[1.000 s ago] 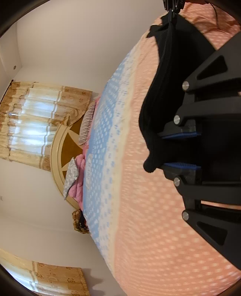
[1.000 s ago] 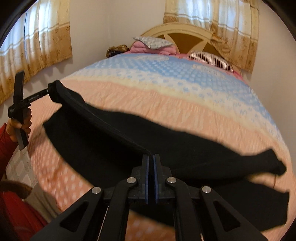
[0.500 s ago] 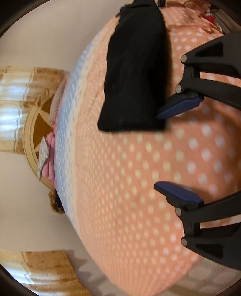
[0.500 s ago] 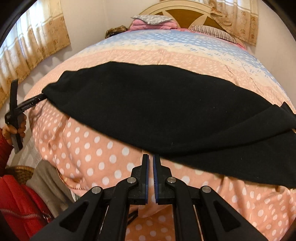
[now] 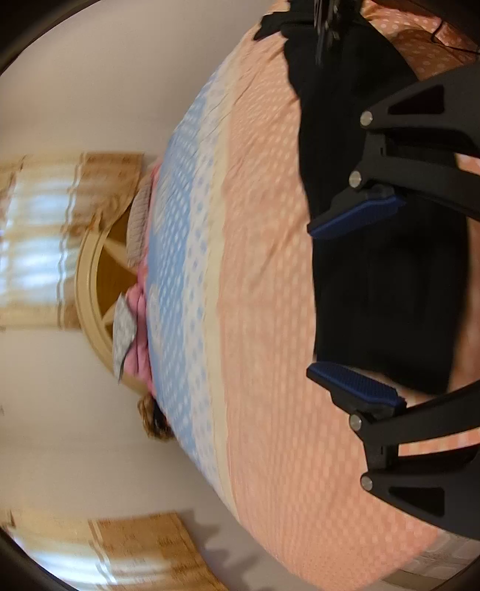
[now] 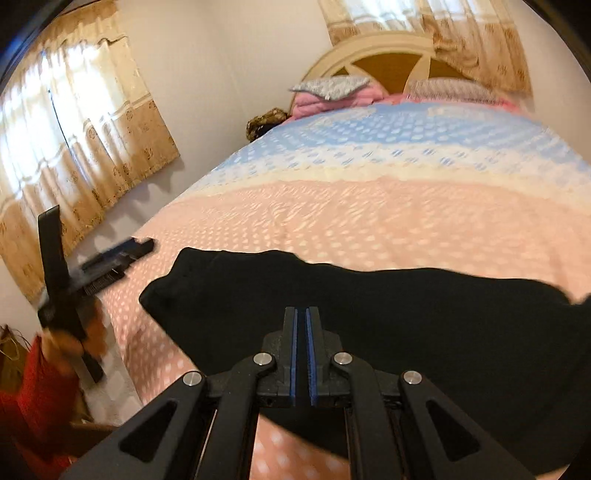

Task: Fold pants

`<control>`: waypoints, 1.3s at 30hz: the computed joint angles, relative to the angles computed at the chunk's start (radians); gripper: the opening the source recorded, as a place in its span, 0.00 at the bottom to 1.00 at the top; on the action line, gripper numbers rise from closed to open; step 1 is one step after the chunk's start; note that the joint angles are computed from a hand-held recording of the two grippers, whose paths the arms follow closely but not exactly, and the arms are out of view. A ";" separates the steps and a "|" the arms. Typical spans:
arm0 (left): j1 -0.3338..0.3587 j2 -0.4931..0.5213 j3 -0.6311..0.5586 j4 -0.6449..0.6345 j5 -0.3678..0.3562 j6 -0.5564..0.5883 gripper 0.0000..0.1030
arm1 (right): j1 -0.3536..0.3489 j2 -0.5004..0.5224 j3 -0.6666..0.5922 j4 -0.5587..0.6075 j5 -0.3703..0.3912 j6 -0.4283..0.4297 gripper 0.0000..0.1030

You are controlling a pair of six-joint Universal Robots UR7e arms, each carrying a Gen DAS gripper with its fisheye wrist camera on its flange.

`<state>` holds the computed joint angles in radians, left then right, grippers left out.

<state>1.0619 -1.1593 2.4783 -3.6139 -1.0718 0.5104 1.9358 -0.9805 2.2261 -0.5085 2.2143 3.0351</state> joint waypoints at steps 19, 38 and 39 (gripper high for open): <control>-0.013 0.129 0.040 0.011 0.109 -0.089 0.70 | -0.250 -0.024 -0.202 0.379 -0.374 -0.016 0.06; 0.003 0.189 0.034 -0.100 0.095 -0.033 0.76 | -0.218 0.088 -0.303 0.476 -0.280 -0.031 0.61; 0.002 0.190 0.034 -0.101 0.095 -0.033 0.76 | -0.227 0.101 -0.320 0.517 -0.289 -0.010 0.61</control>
